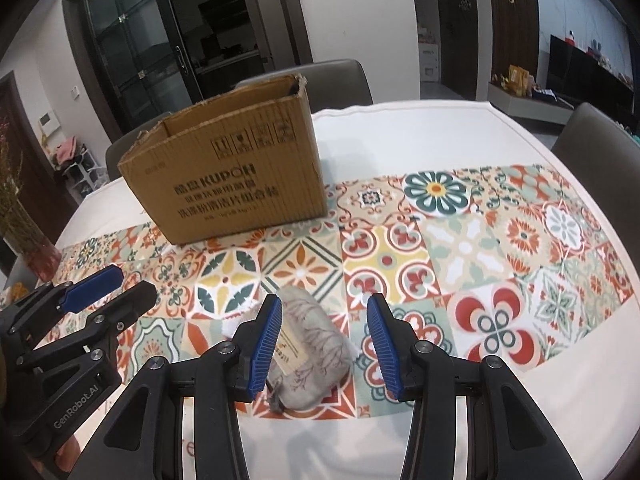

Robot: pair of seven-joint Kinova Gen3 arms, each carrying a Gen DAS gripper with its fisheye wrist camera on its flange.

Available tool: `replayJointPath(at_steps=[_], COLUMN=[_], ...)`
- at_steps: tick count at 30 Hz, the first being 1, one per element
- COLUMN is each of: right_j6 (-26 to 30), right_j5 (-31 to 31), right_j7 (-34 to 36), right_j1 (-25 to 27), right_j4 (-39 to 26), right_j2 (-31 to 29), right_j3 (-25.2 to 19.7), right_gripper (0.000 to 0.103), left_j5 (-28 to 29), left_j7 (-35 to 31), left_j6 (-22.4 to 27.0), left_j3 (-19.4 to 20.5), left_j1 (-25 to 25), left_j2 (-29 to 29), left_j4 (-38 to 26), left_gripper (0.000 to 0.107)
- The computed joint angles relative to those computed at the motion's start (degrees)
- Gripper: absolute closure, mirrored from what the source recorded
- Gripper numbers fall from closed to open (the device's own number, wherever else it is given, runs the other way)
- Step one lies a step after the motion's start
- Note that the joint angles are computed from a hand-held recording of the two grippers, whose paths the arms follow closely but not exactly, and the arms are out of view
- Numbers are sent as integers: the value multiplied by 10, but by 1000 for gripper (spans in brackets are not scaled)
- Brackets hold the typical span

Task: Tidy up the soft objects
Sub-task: 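Withdraw both open tools from the box toward the grey pouch and pinked cloth, then grasp the pinked-edge white cloth with the left tool while the right tool grasps the grey pouch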

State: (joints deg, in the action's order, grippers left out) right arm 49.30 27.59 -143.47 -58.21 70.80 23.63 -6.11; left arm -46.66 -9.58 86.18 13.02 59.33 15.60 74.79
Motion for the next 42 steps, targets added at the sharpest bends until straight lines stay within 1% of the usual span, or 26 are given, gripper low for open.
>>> replayJointPath(at_steps=[10, 19, 28, 33, 42], right_j6=[-24, -58, -78, -85, -88], right_j5=[-28, -44, -48, -50, -45], right_j7=[7, -2, -16, -26, -38], right_j1=[12, 18, 14, 13, 6], right_j4=[27, 53, 66, 72, 73], right_j2=[10, 17, 24, 28, 32], right_j3=[-5, -1, 6, 9, 13], right_gripper=[57, 57, 57, 57, 57], left_j5=[28, -1, 2, 6, 13], left_j7=[14, 27, 12, 3, -35], left_j6=[-40, -91, -135, -145, -180], left_j3=[1, 2, 4, 5, 5], left_j1=[-14, -18, -36, -40, -54], left_j2=[1, -3, -7, -7, -9], left_j4=[36, 87, 123, 135, 158], left_gripper=[67, 67, 67, 67, 67])
